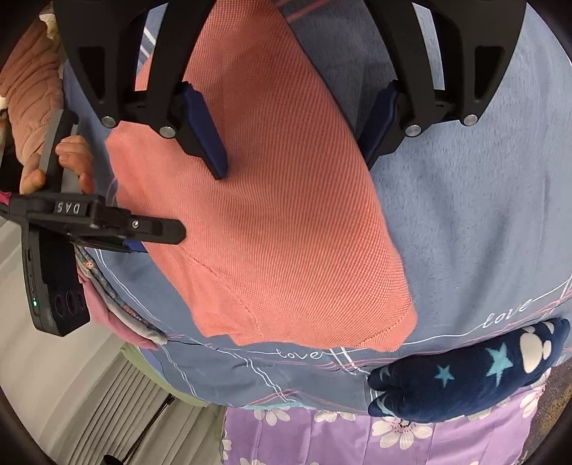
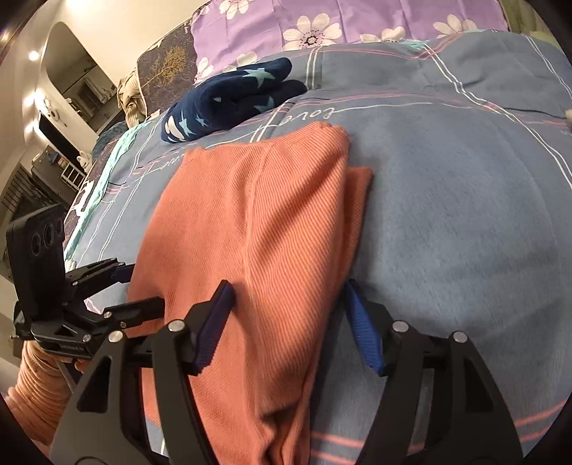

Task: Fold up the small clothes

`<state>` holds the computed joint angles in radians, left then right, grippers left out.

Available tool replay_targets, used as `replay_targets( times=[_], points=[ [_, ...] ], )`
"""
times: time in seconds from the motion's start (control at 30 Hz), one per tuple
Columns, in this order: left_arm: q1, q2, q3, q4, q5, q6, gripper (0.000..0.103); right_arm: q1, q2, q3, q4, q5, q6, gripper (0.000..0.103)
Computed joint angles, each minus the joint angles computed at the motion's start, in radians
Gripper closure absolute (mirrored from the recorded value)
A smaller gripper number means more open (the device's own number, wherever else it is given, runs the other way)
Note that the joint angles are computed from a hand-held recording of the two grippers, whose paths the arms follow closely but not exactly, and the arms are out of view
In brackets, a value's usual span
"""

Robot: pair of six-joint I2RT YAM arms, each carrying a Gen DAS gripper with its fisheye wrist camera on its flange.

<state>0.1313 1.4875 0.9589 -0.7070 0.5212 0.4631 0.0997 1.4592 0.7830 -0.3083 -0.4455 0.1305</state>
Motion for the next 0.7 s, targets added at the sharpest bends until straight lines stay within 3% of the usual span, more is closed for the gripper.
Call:
replay_targets(
  times=[0.23,0.53,0.63,0.7],
  points=[
    [-0.009,0.05,0.054,-0.039,-0.007,0.046,0.028,-0.006,-0.002,-0.006,0.0,-0.016,-0.023,0.037],
    [-0.051,0.07,0.041,0.046,-0.012,0.023,0.021,0.003,0.042,0.014,0.028,-0.017,-0.045,0.037],
    [-0.055,0.069,0.036,0.072,-0.006,0.02,0.03,0.026,0.055,0.013,0.072,0.018,-0.038,0.044],
    [-0.067,0.036,0.004,0.123,-0.028,0.008,0.043,0.04,0.048,0.003,0.097,0.033,-0.025,0.057]
  ],
)
